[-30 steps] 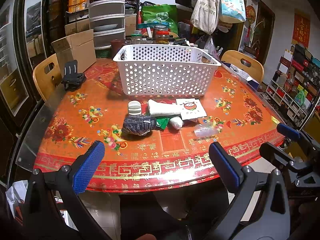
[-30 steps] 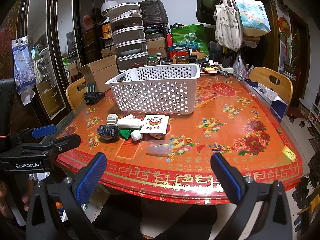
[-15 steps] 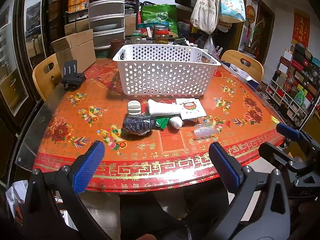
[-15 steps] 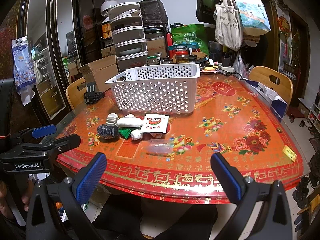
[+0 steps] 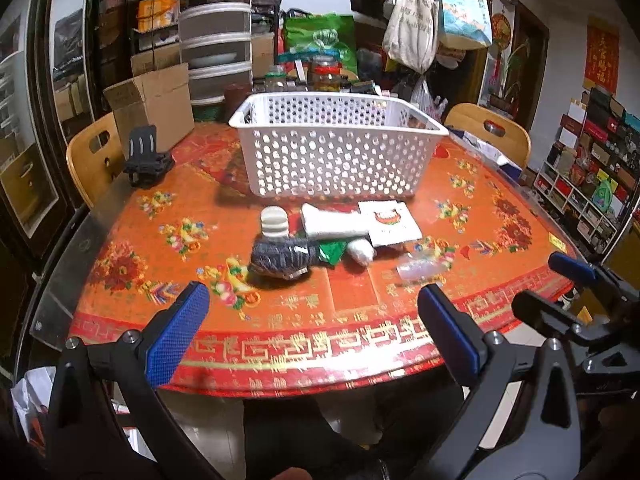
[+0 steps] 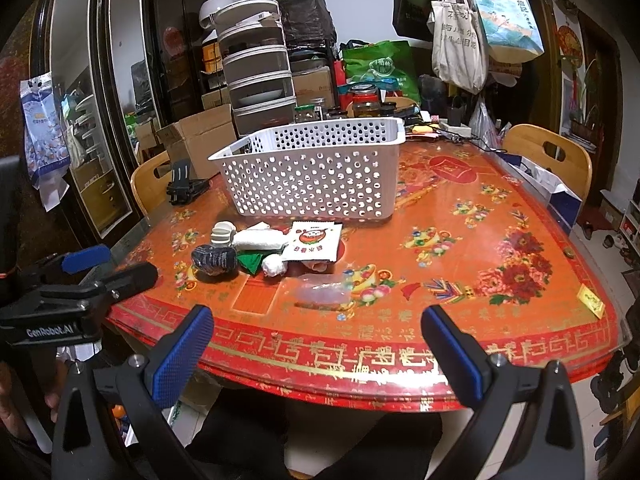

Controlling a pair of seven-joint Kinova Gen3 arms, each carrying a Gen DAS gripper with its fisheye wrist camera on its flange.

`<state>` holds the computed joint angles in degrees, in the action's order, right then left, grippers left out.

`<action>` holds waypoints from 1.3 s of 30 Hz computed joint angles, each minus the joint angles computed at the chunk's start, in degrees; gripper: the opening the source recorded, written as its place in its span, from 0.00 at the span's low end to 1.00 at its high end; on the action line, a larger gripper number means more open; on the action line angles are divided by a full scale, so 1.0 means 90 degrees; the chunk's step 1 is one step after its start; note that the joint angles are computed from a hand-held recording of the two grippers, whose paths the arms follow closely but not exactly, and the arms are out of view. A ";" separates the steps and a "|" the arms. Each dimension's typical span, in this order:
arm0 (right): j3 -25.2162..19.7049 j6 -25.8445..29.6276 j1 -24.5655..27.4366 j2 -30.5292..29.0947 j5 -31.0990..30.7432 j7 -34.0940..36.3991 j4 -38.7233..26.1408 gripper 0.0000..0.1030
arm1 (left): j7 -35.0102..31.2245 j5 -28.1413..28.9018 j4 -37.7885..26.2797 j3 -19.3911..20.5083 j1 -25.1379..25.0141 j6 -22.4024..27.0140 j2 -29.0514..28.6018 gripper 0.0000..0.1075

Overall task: Organize soft objects
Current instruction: 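Reach the left gripper to the dark grey knit sock and close on it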

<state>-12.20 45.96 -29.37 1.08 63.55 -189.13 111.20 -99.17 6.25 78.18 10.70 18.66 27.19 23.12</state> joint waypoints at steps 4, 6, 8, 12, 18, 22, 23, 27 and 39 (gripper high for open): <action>-0.0046 0.0347 -0.0135 0.0098 0.1036 -0.1036 0.0277 1.00 | -0.0275 0.0351 0.0110 0.0240 -0.0338 -0.0496 0.0109 0.96; -0.0020 0.0562 -0.0225 0.0305 0.1457 -0.1401 0.0353 1.00 | -0.0184 0.0350 -0.0230 0.0212 -0.0392 -0.0289 0.0397 0.96; 0.0038 0.0406 -0.0102 0.0492 0.1472 -0.1356 0.0285 1.00 | 0.0015 0.0240 -0.0727 -0.0057 -0.0238 0.0171 0.0709 0.96; 0.0279 -0.0368 0.0253 0.0615 0.0811 -0.0920 0.0081 1.00 | 0.0260 -0.0039 -0.1629 -0.0273 -0.0070 0.0858 0.1424 0.96; 0.0684 -0.1007 0.0371 0.0744 0.0695 -0.0987 0.0146 1.00 | -0.0029 0.0093 -0.2285 -0.0135 -0.0117 0.1156 0.2016 0.96; 0.0802 -0.1459 0.0509 0.0775 0.0627 -0.0908 0.0178 1.00 | 0.0051 0.0037 -0.2739 -0.0215 0.0029 0.1364 0.2306 0.96; 0.0827 -0.1522 0.0519 0.0795 0.0628 -0.0901 0.0178 1.00 | 0.0083 0.0006 -0.2877 -0.0252 0.0082 0.1413 0.2389 0.95; 0.0930 -0.1725 0.0544 0.0916 0.0542 -0.0762 0.0098 1.00 | 0.0179 -0.0090 -0.3256 -0.0323 0.0223 0.1674 0.2581 0.88; 0.1189 -0.1887 0.0437 0.1129 0.0218 -0.0337 -0.0124 1.00 | 0.0272 -0.0030 -0.3406 -0.0311 0.0234 0.1711 0.2762 0.54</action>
